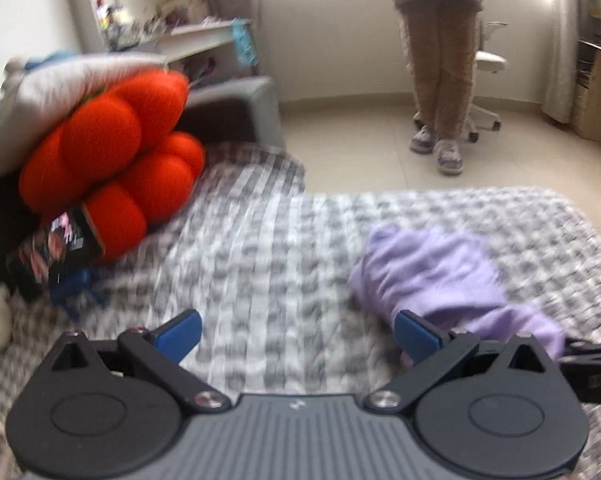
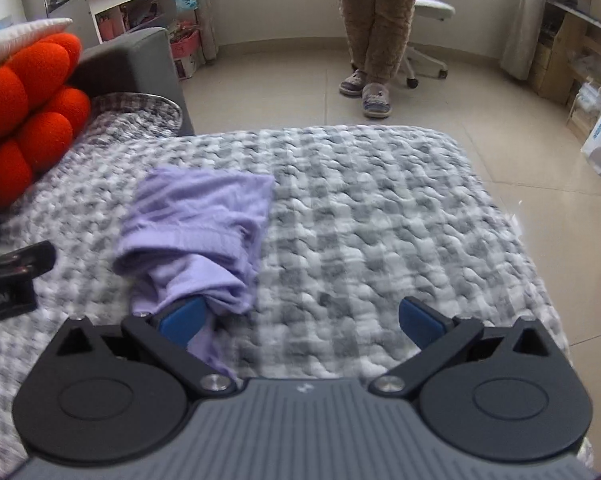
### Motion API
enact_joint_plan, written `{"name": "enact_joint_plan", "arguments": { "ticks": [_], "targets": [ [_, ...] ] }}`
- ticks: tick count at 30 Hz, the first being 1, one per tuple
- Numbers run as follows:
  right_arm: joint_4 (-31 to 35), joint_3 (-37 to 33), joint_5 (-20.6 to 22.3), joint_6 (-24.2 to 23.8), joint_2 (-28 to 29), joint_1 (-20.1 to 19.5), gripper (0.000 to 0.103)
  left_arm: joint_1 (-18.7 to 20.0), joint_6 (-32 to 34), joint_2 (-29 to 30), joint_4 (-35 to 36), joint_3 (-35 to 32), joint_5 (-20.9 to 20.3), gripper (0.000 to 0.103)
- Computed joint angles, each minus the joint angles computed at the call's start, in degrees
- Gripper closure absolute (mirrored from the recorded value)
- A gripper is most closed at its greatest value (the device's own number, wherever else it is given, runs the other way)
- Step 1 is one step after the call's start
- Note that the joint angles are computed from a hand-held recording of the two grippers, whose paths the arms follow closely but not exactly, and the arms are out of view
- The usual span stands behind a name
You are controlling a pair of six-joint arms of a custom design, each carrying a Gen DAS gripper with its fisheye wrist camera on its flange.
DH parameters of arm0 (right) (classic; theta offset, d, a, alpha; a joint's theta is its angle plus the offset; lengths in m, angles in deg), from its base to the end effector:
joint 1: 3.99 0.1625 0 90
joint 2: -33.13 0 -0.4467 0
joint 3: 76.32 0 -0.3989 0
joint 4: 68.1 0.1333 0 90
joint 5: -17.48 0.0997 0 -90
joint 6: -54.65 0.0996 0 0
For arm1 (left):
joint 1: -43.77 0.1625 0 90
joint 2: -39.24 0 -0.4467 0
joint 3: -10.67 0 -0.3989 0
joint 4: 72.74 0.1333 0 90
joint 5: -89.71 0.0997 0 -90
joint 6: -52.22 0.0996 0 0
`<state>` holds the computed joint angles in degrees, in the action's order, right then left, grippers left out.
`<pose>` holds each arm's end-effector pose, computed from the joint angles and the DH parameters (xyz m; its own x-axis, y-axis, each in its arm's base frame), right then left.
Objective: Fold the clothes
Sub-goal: 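Move both grippers toward the crumpled lavender garment on the bed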
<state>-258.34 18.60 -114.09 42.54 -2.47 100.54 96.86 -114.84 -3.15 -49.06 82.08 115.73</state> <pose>0.2384 -0.6519 0.0885 -0.7749 0.0744 0.6276 -0.3602 0.7641 -0.5352 -0.1977 -0.6343 0.1750 -0.5536 -0.0252 -0.8324 0.6174 0.6584 -0.4305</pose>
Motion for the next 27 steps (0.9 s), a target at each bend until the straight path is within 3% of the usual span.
{"name": "enact_joint_plan", "arguments": {
  "ticks": [4, 7, 9, 12, 14, 18, 19, 22, 25, 27],
  "targets": [
    [4.97, -5.54, -1.13, 2.19, 2.03, 0.38, 0.0, 0.47, -4.13, 4.44, 6.2, -7.52, -1.24, 0.001],
    [4.8, -8.65, -0.84, 0.01, 4.1, 0.05, 0.0, 1.76, -7.78, 6.45, 9.3, -10.89, -0.6, 0.001],
    [4.43, -8.26, 2.22, -1.48, 4.11, -1.23, 0.0, 2.85, -7.8, 6.52, 9.43, -10.85, 0.82, 0.001],
    [6.65, -8.61, 2.39, -0.8, 4.42, -2.44, 0.0, 4.46, -6.27, 5.7, 7.23, -8.94, 2.48, 0.001],
    [4.59, -9.03, 2.51, -3.89, 4.6, -2.36, 0.0, 5.29, -6.86, 5.8, 7.45, -8.82, 2.76, 0.001],
    [-2.64, -6.91, 8.36, -6.01, 2.65, -3.35, 0.0, 5.67, -5.44, 4.55, 5.75, -8.1, 5.46, 0.001],
    [-2.93, -6.66, 9.36, -4.45, 2.43, -3.89, 0.002, 5.6, -2.9, 3.39, 2.98, -6.68, 6.84, 0.0],
    [2.22, -6.91, 11.66, 2.67, 1.82, -5.26, 0.038, 5.87, 1.28, 2.04, 0.33, -4.53, 12.2, 0.001],
    [5.28, -6.75, 14.72, 6.05, 1.36, -5.99, 0.049, 6.65, 0.35, 3.02, 3.52, -5.75, 17.47, 0.001],
    [5.55, -6.18, 17.12, 6.25, 1.02, -6.17, 0.051, 6.67, 1.39, 3.0, 2.37, -5.21, 19.31, 0.001]
  ]
}}
